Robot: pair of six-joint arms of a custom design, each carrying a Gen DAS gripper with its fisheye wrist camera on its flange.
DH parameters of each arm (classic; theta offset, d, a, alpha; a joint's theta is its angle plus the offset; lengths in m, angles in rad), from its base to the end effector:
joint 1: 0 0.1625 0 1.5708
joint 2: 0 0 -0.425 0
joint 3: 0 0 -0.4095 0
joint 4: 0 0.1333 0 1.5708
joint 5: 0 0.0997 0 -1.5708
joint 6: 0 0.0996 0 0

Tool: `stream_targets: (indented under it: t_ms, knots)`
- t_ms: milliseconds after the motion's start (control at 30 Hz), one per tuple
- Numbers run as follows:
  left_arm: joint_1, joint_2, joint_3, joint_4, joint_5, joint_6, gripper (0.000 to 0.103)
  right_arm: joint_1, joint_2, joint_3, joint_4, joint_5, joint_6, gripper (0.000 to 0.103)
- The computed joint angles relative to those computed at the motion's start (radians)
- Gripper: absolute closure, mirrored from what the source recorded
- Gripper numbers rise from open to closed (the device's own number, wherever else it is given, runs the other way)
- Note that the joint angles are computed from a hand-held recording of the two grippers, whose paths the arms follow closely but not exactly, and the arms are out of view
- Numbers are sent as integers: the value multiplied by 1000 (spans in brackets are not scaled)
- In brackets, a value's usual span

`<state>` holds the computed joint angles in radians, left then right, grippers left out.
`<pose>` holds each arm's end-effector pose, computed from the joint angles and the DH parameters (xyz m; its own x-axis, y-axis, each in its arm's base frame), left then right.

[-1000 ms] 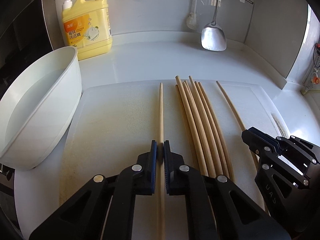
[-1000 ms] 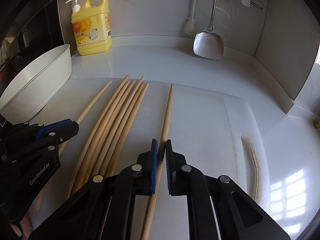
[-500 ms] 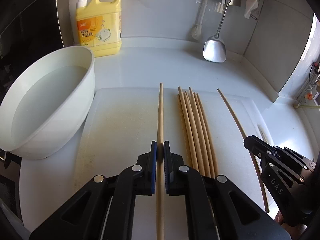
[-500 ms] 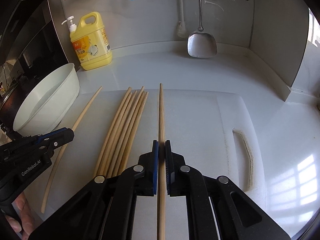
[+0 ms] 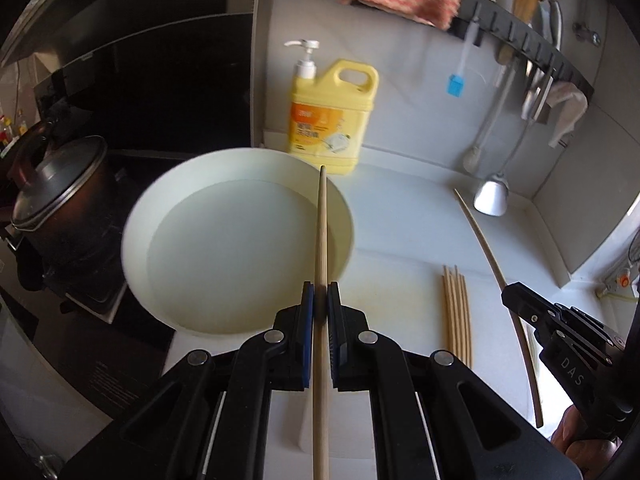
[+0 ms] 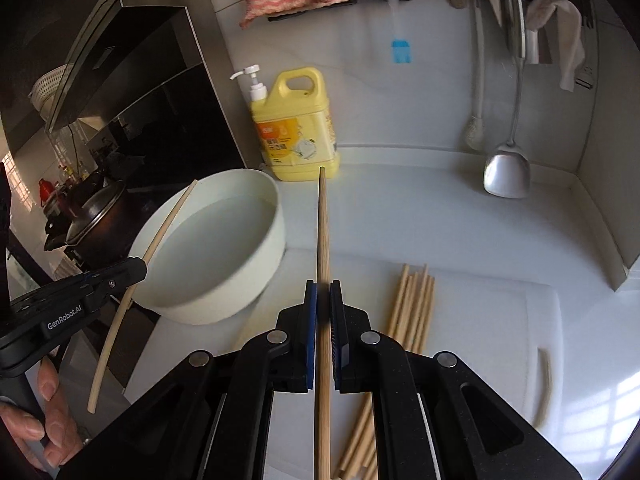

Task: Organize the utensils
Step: 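Carry both held chopsticks over the white water basin, then open the left tool to drop its chopstick while the right tool releases its own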

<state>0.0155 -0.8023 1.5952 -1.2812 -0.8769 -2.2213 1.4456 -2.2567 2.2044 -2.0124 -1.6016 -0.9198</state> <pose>-0.5588 -0.2057 0.0524 -0.7081 -0.4766 -0.5211 0.1559 0.6143 -0.7736 0.0949 -0.2888 0.4724 -0.6873 -0.6105 0.3935 -0.7208 0.6402 -0.2657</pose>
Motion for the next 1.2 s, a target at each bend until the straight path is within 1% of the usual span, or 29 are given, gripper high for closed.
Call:
stream_targets:
  t_ms: [100,167,267,333,400,467,533,600,733,833,1033,1133,1200]
  knots:
    - [-9,-99,87,37,-4,-48,96,140,60,47,-79,-44,107,97]
    - [-3,-170,149,36,-4,-38,96,223,116,75,-150,-80,190,97]
    - [12,-268,242,6,16,-2,96,328,209,107,-250,-129,310,97]
    - [31,-325,299,-31,26,37,96,372,272,123,-314,-150,376,97]
    - [56,-374,353,-93,33,96,96,408,330,133,-361,-169,440,97]
    - [81,-404,392,-152,37,154,96,436,389,139,-408,-194,477,97]
    - [103,-430,430,-217,38,200,96,455,442,139,-438,-216,503,97]
    - [123,-445,456,-265,44,232,96,461,491,134,-455,-230,524,97]
    - [150,-467,495,-316,45,246,96,460,560,127,-468,-251,540,97]
    - [172,-481,526,-376,29,272,96,452,604,116,-465,-259,561,97]
    - [210,-480,551,-411,-10,289,96,441,686,79,-425,-293,583,97]
    - [226,-476,556,-426,-27,309,96,433,710,62,-395,-306,594,97]
    - [233,-476,561,-438,-34,321,96,427,724,60,-396,-313,593,97]
